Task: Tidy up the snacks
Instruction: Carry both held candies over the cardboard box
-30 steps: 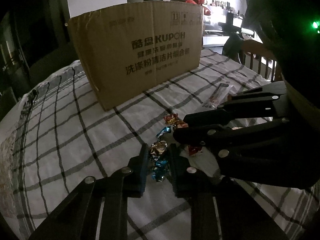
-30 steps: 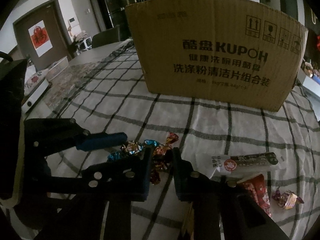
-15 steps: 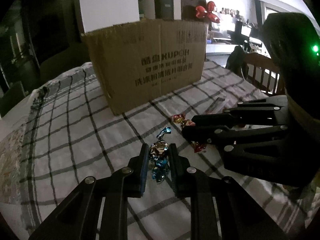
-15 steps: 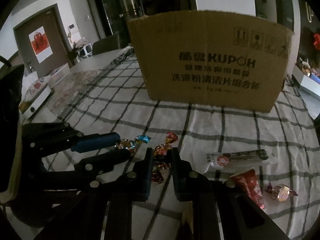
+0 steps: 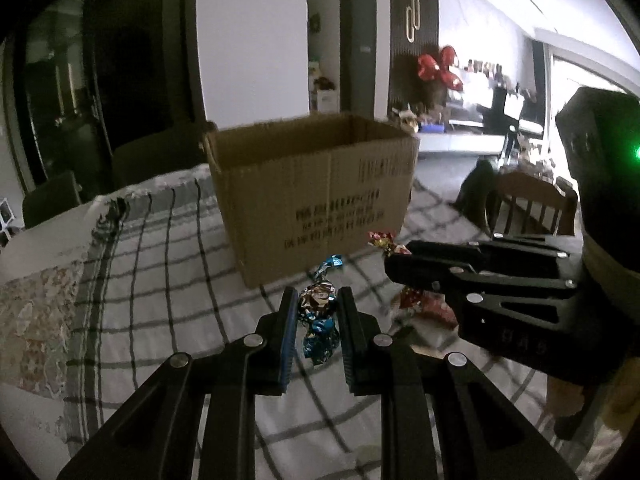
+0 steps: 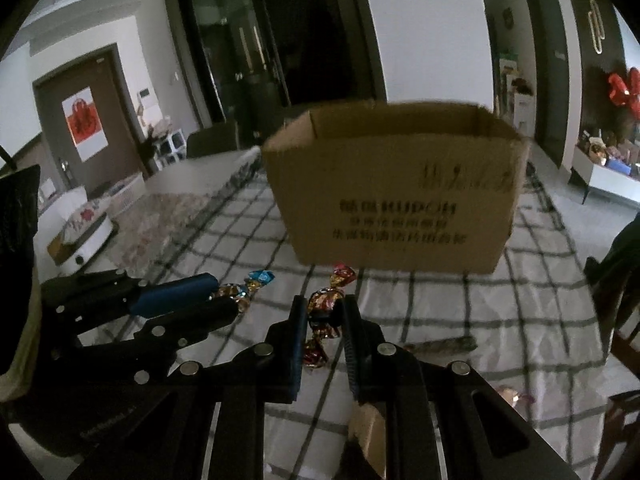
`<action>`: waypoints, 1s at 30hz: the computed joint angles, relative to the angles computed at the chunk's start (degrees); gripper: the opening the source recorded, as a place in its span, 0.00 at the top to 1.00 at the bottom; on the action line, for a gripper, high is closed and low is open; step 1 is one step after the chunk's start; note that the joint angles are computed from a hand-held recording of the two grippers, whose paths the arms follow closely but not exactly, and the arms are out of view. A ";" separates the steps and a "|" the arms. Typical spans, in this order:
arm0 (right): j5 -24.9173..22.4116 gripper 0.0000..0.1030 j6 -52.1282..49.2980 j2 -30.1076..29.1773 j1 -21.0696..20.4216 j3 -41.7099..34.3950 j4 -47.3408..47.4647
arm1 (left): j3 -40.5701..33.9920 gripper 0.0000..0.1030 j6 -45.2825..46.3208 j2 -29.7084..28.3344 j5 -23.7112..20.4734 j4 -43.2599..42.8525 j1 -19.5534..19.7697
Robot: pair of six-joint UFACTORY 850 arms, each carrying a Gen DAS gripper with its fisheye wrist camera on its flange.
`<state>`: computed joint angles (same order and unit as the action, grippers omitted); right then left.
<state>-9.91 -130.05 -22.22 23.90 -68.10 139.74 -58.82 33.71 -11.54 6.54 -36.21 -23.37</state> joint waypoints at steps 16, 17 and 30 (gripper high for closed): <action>-2.26 0.82 -19.79 2.35 -2.53 -2.22 20.77 | -6.99 0.80 3.44 -1.82 3.87 -6.13 -0.64; -2.23 0.82 -20.48 2.25 -2.64 -2.63 21.32 | -7.56 0.80 3.38 -2.12 3.99 -6.00 -0.59; -0.04 0.82 -17.60 -2.66 -5.08 -12.18 15.49 | -19.84 0.80 12.39 -10.19 0.37 -15.06 1.05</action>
<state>-9.95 -147.65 -24.89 18.82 -80.28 155.22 -78.66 46.10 -21.72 6.91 -51.27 -22.32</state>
